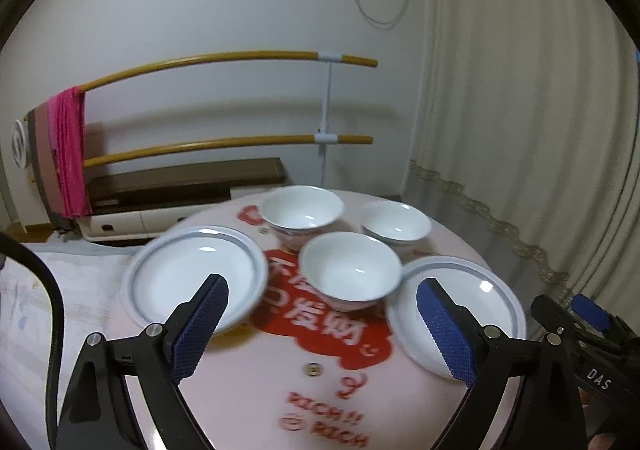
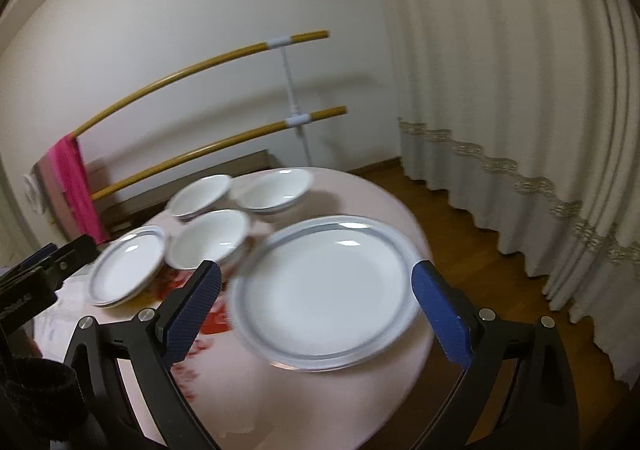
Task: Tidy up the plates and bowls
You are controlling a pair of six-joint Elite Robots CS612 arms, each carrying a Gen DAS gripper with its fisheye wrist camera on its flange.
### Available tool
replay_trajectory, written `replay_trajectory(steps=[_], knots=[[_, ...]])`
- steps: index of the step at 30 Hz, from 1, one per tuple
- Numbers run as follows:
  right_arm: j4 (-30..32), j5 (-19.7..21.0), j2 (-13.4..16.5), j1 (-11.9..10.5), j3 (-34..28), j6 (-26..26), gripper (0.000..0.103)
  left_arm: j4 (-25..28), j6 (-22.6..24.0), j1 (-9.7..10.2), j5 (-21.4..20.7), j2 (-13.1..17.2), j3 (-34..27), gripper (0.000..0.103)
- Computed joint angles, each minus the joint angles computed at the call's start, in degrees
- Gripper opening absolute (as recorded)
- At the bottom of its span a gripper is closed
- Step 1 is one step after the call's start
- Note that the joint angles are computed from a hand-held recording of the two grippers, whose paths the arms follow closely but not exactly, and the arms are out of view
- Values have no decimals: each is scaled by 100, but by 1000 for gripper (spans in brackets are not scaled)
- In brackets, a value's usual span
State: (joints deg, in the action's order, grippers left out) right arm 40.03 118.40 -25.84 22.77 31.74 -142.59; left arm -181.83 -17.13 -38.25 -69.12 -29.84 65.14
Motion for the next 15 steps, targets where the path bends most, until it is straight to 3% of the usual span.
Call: replay_trajectory(steps=[13, 15], knots=[[361, -262, 157, -421, 256, 341, 97, 1831, -533, 29, -530, 969, -1911, 93], [302, -286, 156, -472, 343, 356, 91, 2122, -563, 25, -547, 1203, -2318, 93]])
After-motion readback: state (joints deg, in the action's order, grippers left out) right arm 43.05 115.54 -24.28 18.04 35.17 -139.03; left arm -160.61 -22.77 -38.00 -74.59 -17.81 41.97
